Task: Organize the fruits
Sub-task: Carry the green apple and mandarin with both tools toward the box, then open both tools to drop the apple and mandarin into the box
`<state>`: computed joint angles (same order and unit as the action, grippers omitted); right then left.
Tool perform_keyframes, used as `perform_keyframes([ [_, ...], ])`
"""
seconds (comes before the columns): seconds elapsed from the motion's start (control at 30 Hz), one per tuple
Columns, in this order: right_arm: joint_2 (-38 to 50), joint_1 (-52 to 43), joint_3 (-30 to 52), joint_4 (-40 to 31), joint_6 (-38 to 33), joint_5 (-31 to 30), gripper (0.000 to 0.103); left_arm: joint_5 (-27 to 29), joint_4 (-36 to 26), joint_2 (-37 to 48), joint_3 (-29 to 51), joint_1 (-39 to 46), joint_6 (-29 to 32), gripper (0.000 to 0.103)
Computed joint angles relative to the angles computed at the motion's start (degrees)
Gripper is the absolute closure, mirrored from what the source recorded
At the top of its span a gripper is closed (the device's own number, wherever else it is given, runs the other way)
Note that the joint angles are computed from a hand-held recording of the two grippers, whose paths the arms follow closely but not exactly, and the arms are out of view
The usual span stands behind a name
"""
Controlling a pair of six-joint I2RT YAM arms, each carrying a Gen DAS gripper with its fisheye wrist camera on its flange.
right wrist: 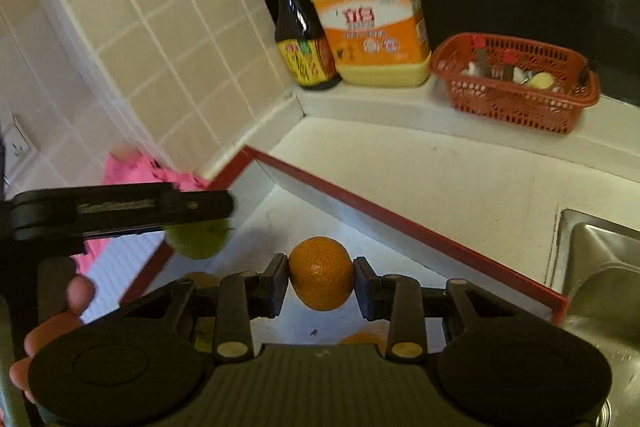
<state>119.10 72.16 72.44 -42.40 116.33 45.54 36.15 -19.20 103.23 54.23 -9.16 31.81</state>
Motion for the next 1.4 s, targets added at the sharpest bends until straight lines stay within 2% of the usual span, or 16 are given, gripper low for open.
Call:
perform_keyframes([
  [0.23, 1.6, -3.6, -0.4, 4.7, -7.2, -5.0, 0.066, -2.8, 1.4, 6.4, 2.2, -2.6, -0.8, 0.038],
  [0.57, 2.2, -4.5, -2.3, 8.7, -7.2, -7.5, 0.062, -4.1, 1.3, 9.3, 3.3, -3.5, -1.9, 0.039],
  [0.67, 0.9, -4.2, -3.7, 10.1, -6.2, -7.1, 0.051, -2.9, 0.4, 8.9, 3.3, -2.9, -2.1, 0.033],
  [0.7, 0.5, -3.9, -4.0, 10.1, -5.8, -6.8, 0.051, -2.5, 0.3, 8.0, 2.8, -2.5, -1.8, 0.033],
  [0.77, -0.1, -2.8, -3.3, 7.6, -3.7, -5.9, 0.048, -2.0, 0.3, 5.8, 1.5, -1.4, -1.4, 0.029],
  [0.83, -1.2, -1.6, -3.2, 5.6, -1.5, -4.9, 0.041, -0.9, -0.6, 3.8, 0.7, 0.2, -1.5, 0.028],
  [0.9, -2.4, -0.2, -3.5, 4.3, 0.5, -3.7, 0.029, 0.8, -2.1, 1.3, -0.6, 2.6, -0.7, 0.028],
  [1.03, -1.5, 1.5, 2.3, -4.4, 1.7, -2.1, 0.025, 3.3, -5.5, -5.7, -4.5, 9.0, 3.6, 0.028],
  [1.1, 0.3, 1.9, 6.9, -8.0, -0.7, -1.3, 0.022, 5.1, -8.2, -9.3, -5.6, 13.6, 7.1, 0.028],
  [1.2, 2.3, 1.9, 13.6, -9.1, -7.0, 0.9, 0.019, 9.2, -14.8, -14.3, -5.7, 23.3, 13.6, 0.024],
  [1.33, 9.0, 1.2, 29.0, -9.6, -20.4, 4.1, 0.012, 12.5, -22.5, -17.9, -3.2, 38.0, 20.9, 0.023],
  [1.4, 12.2, 0.4, 34.8, -4.6, -30.2, 1.8, 0.008, 13.0, -24.7, -17.4, -1.4, 45.8, 24.1, 0.023],
])
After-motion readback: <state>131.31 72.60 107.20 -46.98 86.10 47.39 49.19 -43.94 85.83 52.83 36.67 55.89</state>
